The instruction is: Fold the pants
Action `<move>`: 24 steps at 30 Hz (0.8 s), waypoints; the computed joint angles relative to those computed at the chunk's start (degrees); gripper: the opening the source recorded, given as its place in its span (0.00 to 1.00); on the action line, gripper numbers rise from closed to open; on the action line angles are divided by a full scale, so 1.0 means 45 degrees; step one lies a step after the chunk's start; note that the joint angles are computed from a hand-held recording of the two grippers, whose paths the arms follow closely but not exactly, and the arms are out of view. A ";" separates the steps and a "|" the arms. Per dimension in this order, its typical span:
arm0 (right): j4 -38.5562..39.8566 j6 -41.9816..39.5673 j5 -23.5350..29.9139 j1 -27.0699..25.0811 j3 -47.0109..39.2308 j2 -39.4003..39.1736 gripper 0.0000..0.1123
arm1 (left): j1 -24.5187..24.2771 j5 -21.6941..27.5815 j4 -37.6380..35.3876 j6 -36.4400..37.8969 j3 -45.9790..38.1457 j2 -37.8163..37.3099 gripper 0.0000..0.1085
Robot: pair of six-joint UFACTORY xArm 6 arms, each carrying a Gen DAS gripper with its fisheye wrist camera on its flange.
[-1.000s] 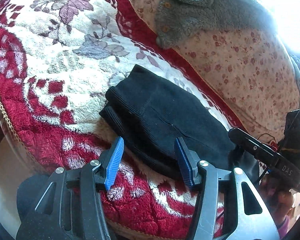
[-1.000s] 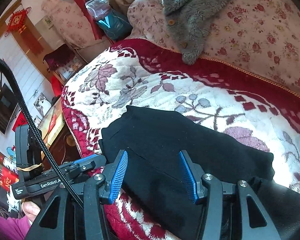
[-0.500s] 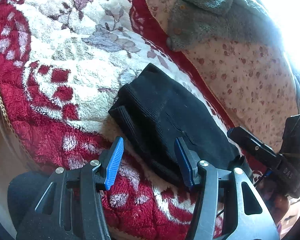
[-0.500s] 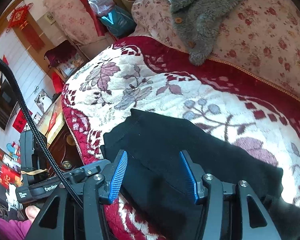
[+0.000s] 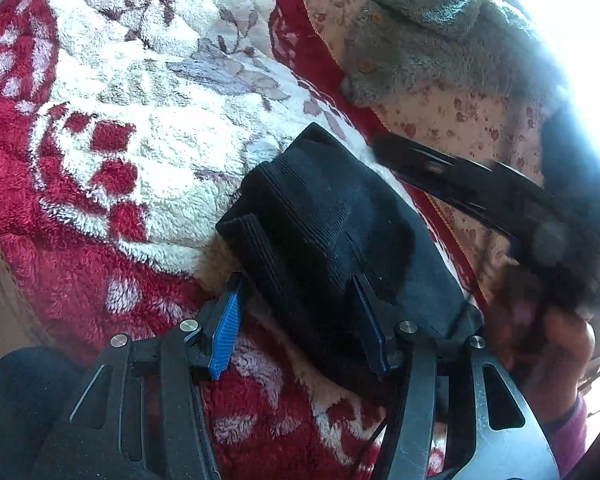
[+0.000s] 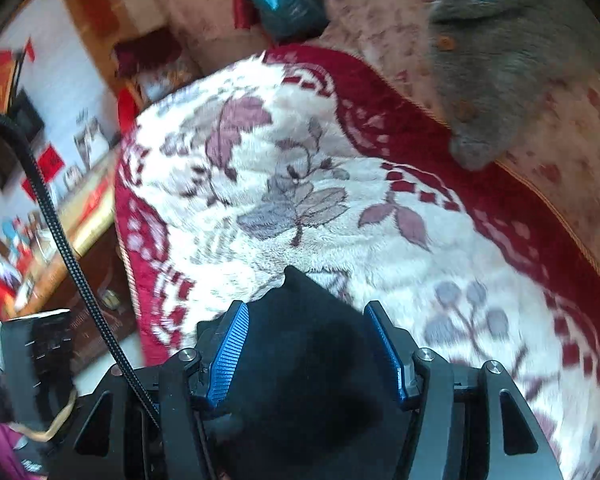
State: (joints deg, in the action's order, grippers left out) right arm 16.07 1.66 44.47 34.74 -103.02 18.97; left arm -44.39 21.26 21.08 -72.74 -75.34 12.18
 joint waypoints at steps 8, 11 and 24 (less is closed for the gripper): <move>-0.1839 -0.1041 0.3562 0.0338 -0.5654 0.3907 0.36 | 0.0153 -0.0806 0.1550 -0.0854 -0.0009 0.0283 0.58; -0.2103 -0.0974 0.3767 0.0356 -0.5849 0.4163 0.21 | 0.0235 -0.1074 0.2241 -0.1428 -0.0002 0.0349 0.58; 0.0087 -0.0642 -0.1201 0.0071 0.0565 -0.0751 0.09 | -0.0131 -0.1195 0.3097 -0.0894 -0.0572 -0.0059 0.16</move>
